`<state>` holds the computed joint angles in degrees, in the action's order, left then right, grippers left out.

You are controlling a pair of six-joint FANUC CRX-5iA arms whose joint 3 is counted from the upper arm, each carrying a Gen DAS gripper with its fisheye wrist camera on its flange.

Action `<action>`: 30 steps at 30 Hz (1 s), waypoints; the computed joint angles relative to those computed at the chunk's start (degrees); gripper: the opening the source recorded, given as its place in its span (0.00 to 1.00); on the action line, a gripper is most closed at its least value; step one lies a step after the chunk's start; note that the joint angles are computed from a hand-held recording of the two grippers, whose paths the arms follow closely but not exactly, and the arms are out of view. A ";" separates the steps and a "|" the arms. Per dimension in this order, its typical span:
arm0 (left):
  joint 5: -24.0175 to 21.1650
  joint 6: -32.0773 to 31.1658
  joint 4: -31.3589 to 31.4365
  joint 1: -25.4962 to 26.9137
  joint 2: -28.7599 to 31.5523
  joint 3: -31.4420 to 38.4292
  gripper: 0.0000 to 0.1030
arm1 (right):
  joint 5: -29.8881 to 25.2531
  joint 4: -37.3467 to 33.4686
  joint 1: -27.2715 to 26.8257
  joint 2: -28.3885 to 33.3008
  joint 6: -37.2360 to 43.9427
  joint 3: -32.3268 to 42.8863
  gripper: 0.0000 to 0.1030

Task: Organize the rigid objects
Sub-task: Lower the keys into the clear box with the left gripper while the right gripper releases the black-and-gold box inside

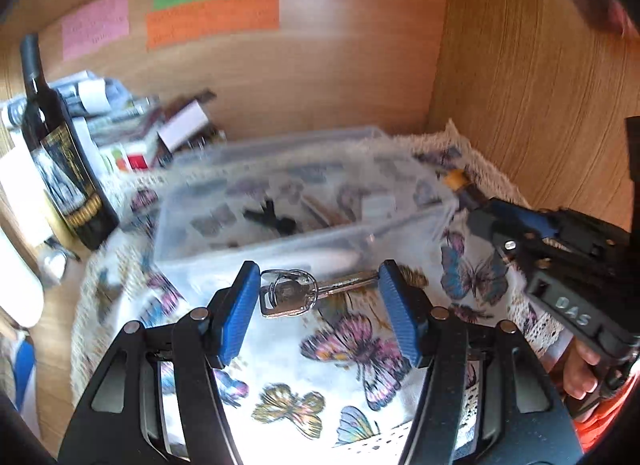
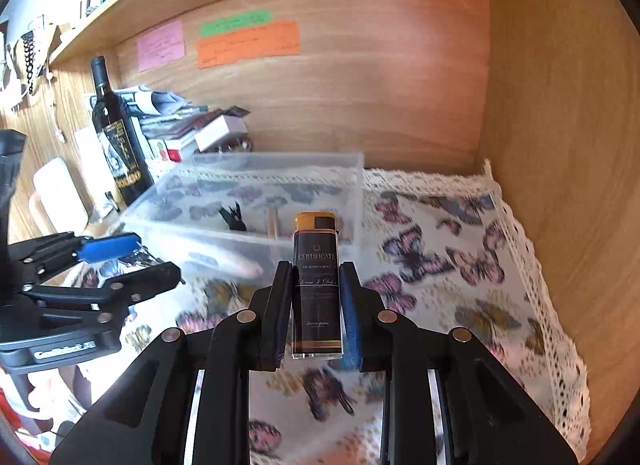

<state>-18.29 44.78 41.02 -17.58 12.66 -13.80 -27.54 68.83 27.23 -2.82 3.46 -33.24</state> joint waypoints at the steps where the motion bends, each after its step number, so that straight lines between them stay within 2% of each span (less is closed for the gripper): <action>1: 0.91 -2.18 2.27 -0.07 -0.25 -0.41 0.59 | 0.36 0.38 -0.22 0.50 -0.07 0.56 0.21; 5: 3.07 -10.21 11.63 -0.33 -0.46 -1.13 0.59 | 1.90 0.91 -1.33 2.82 0.55 3.16 0.21; 8: 4.19 -14.53 16.44 -0.48 -0.06 -0.80 0.59 | 2.87 0.54 -1.97 4.58 1.65 5.19 0.21; 11: 5.73 -17.57 19.70 -0.76 0.58 -0.39 0.59 | 3.44 -0.93 -2.36 6.19 3.65 7.14 0.21; 14: 5.34 -17.54 19.79 -0.19 1.97 1.01 0.59 | 3.63 -3.21 -2.56 8.03 6.25 9.16 0.21; 18: 2.46 -8.49 10.09 1.87 5.06 5.32 0.59 | 3.49 -8.77 -2.41 10.79 11.89 12.44 0.21; 22: -2.44 -0.22 1.60 3.49 8.86 10.61 0.59 | 2.54 -14.15 -2.14 13.41 17.32 15.59 0.21; 30: -7.77 6.29 -4.42 4.54 13.98 16.59 0.59 | -0.25 -20.44 -1.64 16.84 23.07 19.72 0.21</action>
<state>-26.06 51.07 36.60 -13.04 26.64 2.79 -27.80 48.39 25.59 14.01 26.53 -13.53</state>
